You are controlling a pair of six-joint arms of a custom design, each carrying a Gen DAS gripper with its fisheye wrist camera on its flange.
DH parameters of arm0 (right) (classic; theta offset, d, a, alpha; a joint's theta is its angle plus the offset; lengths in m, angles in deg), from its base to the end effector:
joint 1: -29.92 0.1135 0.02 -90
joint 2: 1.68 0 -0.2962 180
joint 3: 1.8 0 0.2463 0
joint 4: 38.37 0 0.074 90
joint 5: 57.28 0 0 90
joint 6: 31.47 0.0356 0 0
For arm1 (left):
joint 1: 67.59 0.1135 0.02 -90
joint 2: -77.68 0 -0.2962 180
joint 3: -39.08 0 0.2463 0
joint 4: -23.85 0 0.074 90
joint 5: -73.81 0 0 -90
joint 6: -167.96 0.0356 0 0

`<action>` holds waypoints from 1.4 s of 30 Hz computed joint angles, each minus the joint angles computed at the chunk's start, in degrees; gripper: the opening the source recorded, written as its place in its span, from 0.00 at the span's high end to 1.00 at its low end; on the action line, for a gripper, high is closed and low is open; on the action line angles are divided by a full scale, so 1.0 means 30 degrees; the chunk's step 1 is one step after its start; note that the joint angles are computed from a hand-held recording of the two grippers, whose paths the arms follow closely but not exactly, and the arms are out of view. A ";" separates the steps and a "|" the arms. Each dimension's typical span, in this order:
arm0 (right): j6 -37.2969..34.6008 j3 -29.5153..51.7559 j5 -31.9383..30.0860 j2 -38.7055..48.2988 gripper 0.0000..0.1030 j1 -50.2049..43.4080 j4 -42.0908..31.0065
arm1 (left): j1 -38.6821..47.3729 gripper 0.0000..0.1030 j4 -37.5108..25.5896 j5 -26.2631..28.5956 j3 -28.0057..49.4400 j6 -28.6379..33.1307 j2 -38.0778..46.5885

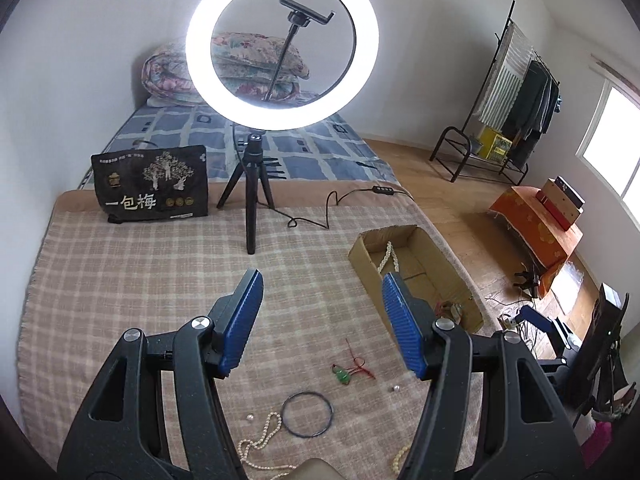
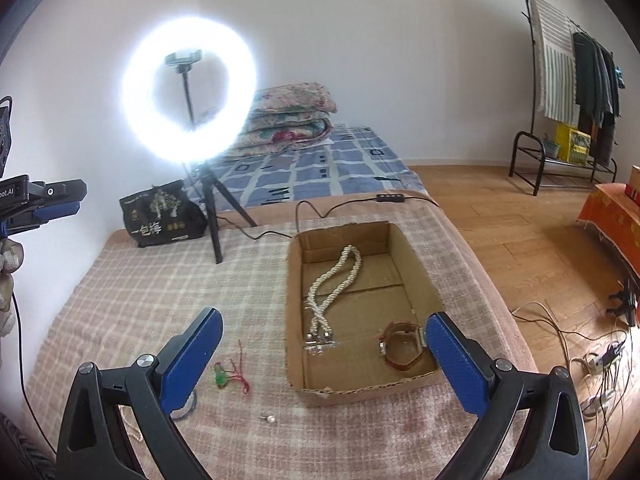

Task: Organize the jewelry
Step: 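Move the left tool to the long pearl necklace while the right tool approaches the blue bangle, then close the left tool on the pearl necklace while the right tool grips the blue bangle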

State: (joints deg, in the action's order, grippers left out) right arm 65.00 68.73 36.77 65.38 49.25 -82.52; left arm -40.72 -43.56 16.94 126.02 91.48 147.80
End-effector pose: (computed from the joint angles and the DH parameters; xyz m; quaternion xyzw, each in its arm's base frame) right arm 0.2211 0.0749 0.3298 -0.0871 0.9042 0.0618 0.4136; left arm 0.2059 0.0825 0.3831 -0.0094 0.9074 -0.1403 0.3960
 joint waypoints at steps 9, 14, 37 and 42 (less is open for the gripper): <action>0.0545 -0.0198 0.0487 0.0553 0.00 0.2899 -0.0361 | 0.5233 0.38 -0.2869 0.1559 -0.1987 0.6222 -0.0432; 0.1119 -0.0389 0.0674 0.1605 0.10 0.4330 -0.0319 | 0.7165 0.38 -0.3312 0.1497 -0.3597 0.8588 -0.0018; 0.1766 -0.0473 -0.1612 0.7103 0.63 0.6246 0.0510 | 0.9870 0.61 -0.1607 -0.2601 -1.0194 1.3182 0.1815; 0.1747 -0.0300 -0.1551 0.7970 0.66 0.6531 0.0725 | 0.9095 0.66 -0.0192 -0.3084 -1.1229 1.2193 0.1563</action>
State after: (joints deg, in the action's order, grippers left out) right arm 70.24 67.83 32.12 89.29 68.84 -80.34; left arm -13.43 -44.13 7.68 92.33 128.06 152.49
